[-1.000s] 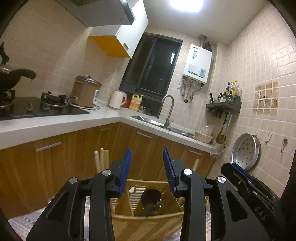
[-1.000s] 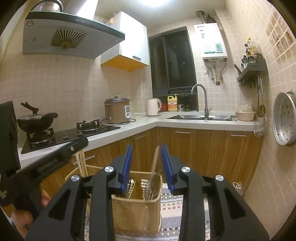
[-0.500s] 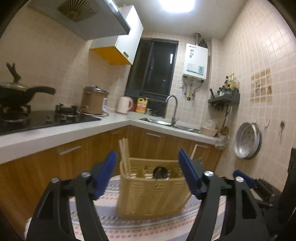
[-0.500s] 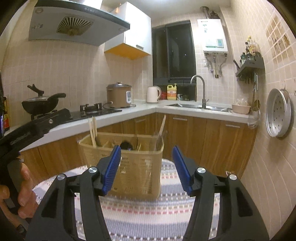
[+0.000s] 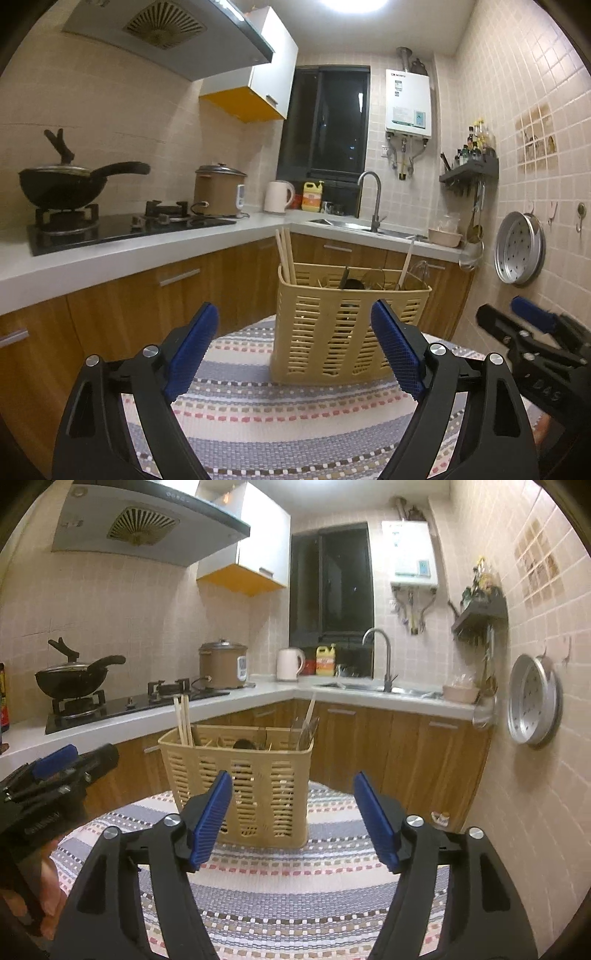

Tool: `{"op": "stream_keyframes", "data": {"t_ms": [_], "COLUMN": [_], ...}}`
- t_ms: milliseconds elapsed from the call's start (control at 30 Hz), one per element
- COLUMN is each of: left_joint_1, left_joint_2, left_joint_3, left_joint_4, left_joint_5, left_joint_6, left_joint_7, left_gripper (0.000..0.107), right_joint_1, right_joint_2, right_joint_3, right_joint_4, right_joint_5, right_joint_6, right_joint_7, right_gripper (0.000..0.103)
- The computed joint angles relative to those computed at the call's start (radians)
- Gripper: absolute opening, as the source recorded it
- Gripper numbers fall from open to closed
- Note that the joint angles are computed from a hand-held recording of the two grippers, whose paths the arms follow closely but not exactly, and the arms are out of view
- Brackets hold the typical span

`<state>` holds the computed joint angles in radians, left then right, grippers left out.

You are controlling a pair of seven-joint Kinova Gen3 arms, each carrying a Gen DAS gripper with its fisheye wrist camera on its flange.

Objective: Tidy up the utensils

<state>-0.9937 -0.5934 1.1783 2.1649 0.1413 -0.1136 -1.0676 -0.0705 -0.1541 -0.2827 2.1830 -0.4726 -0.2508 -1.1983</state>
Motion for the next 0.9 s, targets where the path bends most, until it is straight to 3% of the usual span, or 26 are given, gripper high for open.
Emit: {"op": "stream_keyframes", "data": {"t_ms": [67,167,367,533,900], "left_joint_1": [-0.029,-0.079,-0.118,-0.121,-0.115], "left_joint_2": [-0.023,-0.048,-0.040,-0.044,-0.047], "left_joint_3": [0.025,0.071,0.111,0.108,0.104], "left_joint_4": [-0.005,-0.014,-0.018,-0.016,-0.019], "left_joint_5": [0.004,0.008,-0.012,-0.017,-0.032], "left_joint_6": [0.008,0.026,0.032,0.033,0.037], "left_joint_7": [0.004,0.019,0.030,0.041,0.041], "left_gripper": [0.084,0.088,0.089,0.092,0.092], "right_joint_1": [0.020,-0.015,-0.011,-0.041,-0.085], "right_joint_2": [-0.003,0.007,0.029,0.026,0.028], "right_joint_3": [-0.030,0.010,-0.016,-0.031,0.021], "right_joint_4": [0.010,0.009,0.027,0.050,0.044], "right_joint_5": [-0.036,-0.022,-0.098,-0.225,-0.262], "right_joint_6": [-0.022,-0.009,-0.062,-0.139,-0.119], "right_joint_7": [0.030,-0.002,0.071,0.189,0.218], "right_gripper": [0.069,0.069,0.069,0.069,0.069]}}
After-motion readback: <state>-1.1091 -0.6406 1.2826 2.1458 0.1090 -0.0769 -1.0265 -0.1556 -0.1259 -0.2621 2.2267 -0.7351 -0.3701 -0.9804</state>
